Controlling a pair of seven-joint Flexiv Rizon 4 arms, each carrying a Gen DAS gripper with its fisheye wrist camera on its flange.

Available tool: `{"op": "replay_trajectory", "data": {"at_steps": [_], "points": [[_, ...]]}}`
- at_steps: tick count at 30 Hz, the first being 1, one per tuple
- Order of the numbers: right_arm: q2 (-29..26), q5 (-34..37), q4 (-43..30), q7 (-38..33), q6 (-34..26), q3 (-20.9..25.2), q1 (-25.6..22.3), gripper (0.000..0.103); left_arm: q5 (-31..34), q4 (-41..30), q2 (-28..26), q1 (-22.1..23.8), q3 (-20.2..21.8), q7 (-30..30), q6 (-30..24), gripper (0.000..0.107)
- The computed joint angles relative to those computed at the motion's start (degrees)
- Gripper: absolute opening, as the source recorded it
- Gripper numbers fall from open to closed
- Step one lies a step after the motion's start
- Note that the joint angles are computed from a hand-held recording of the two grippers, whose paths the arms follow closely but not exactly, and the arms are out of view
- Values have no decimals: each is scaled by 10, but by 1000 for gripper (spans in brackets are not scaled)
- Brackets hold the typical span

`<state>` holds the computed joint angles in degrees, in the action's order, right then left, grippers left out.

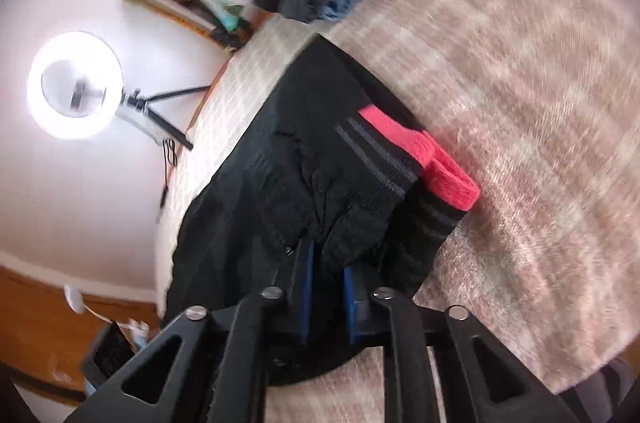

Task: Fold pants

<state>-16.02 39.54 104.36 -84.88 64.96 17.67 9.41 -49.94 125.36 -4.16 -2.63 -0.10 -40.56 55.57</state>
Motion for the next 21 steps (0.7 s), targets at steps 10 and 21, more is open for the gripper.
{"op": "replay_trajectory", "data": {"at_steps": [10, 21], "points": [[30, -149, 53, 55, -9, -36, 42, 2, -6, 20, 16, -8, 3, 1, 15, 46], [57, -208, 71, 63, -15, -37, 41, 40, -23, 66, 88, 21, 53, -76, 38, 46]]}}
